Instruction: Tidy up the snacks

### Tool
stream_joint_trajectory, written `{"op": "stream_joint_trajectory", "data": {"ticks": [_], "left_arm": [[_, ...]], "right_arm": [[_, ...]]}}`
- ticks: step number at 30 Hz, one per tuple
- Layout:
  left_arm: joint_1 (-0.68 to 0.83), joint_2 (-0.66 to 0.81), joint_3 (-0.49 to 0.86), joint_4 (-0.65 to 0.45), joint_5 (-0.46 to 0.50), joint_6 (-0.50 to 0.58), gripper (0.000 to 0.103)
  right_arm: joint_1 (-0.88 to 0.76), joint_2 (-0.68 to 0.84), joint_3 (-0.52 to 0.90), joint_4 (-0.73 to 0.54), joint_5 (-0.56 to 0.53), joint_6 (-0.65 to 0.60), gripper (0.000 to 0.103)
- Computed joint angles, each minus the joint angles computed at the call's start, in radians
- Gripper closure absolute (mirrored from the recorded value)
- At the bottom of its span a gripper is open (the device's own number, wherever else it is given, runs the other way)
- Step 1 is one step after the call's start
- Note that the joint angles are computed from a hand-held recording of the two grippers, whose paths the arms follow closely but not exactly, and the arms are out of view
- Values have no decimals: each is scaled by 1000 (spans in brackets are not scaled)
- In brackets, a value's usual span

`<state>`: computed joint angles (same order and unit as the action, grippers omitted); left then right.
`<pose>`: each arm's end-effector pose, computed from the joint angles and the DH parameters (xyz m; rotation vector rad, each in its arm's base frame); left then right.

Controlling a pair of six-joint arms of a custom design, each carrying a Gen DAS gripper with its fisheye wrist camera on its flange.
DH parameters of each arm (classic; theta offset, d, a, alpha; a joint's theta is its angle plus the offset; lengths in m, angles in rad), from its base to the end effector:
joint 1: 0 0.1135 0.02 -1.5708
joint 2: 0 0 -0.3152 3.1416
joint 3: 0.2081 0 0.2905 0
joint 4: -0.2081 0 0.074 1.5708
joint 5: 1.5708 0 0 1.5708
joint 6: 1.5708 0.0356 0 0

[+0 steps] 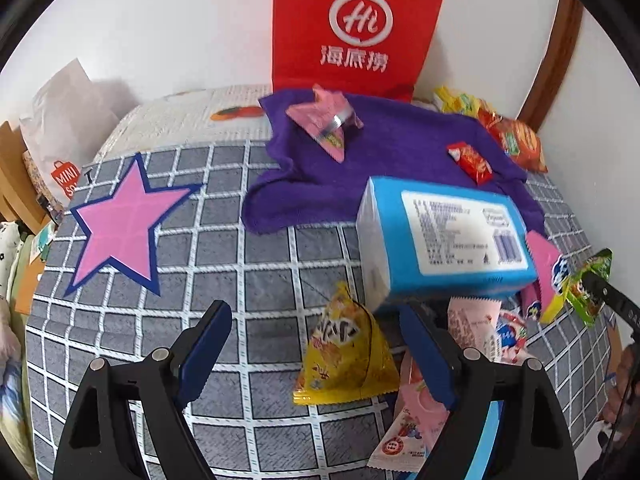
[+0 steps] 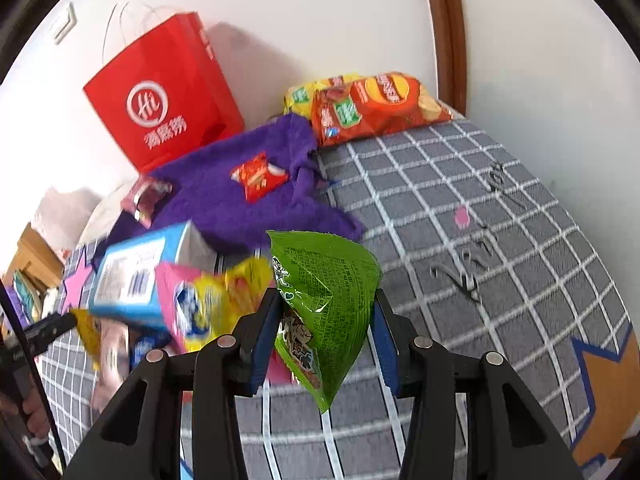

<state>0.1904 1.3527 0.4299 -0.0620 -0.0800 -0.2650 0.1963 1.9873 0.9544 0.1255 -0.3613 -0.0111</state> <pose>0.2270 0.0467 0.1396 -0.6061 2.4794 0.0734 0.4004 0.0925 0.1039 -0.4094 2.4356 0.5268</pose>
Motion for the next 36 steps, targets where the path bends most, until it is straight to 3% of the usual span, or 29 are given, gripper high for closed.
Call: {"op": "stream_joint_trajectory", "data": {"ticks": [8, 15, 17, 20, 27, 36], "left_arm": [[-29, 156, 22, 68, 3, 4, 21], [-21, 233, 32, 114, 23, 13, 39], [-24, 237, 32, 122, 18, 11, 50], [-30, 230, 33, 119, 15, 20, 57], [-23, 173, 16, 97, 21, 27, 61], [-6, -52, 8, -37, 7, 46, 62]], "right_arm": [[2, 30, -55, -17, 40, -65, 58], [-10, 49, -71, 20, 15, -61, 51], [-5, 57, -63, 14, 15, -60, 48], [5, 80, -40, -3, 21, -54, 47], [1, 78, -34, -6, 11, -31, 50], [3, -87, -106, 3, -3, -21, 50]]}}
